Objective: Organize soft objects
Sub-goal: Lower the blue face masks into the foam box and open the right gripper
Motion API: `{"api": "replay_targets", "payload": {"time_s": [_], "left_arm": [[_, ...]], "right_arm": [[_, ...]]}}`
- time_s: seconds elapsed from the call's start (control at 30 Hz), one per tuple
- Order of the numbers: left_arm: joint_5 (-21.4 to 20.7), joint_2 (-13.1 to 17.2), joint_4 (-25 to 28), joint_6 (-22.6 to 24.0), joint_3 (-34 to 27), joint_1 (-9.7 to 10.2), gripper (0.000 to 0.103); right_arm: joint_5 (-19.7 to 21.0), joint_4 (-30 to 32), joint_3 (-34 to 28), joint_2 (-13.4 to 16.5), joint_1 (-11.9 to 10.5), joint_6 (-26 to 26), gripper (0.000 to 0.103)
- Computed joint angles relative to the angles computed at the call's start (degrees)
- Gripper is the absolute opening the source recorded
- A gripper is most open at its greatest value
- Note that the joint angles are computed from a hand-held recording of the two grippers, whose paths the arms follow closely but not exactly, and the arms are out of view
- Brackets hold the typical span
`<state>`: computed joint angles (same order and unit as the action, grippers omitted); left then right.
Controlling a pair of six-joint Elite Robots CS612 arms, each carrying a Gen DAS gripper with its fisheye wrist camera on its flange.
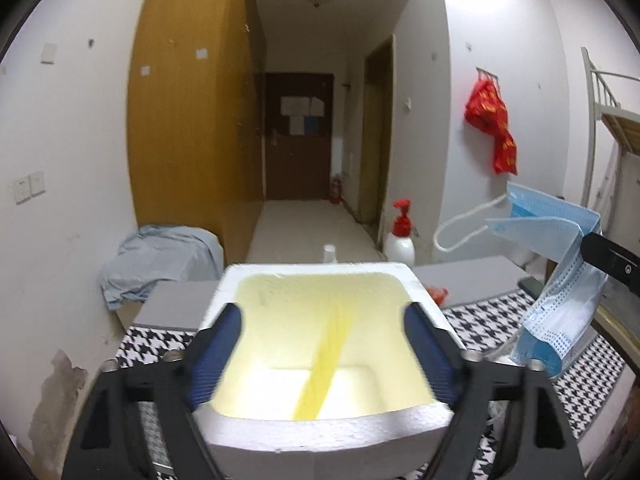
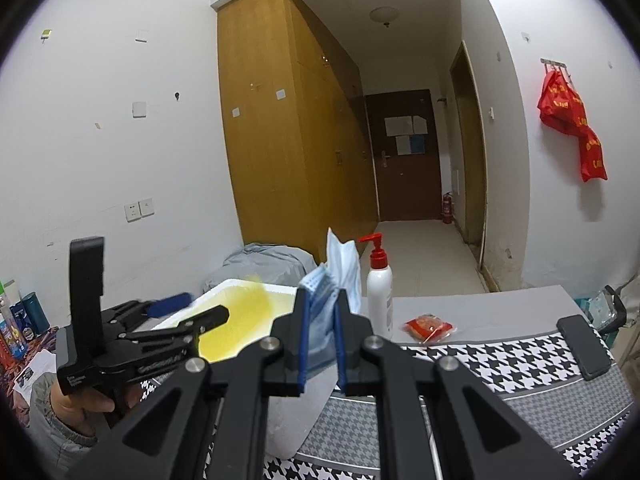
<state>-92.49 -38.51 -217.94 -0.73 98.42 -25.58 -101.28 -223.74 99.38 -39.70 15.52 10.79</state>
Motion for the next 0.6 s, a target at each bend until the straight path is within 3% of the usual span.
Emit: {"api": "replay_targets", "payload": {"time_s": [0.13, 0.6], "left_arm": [[-0.2, 0.4, -4.7, -0.6, 0.5, 0.35, 0.102], [2.9, -0.3, -12.0, -3.6, 3.7, 1.99, 0.102]], "right_arm": [[-0.2, -0.4, -0.4, 0.1, 0.3, -0.5, 0.014], [0.8, -0.3, -3.5, 0.9, 1.0, -1.7, 0.014]]}}
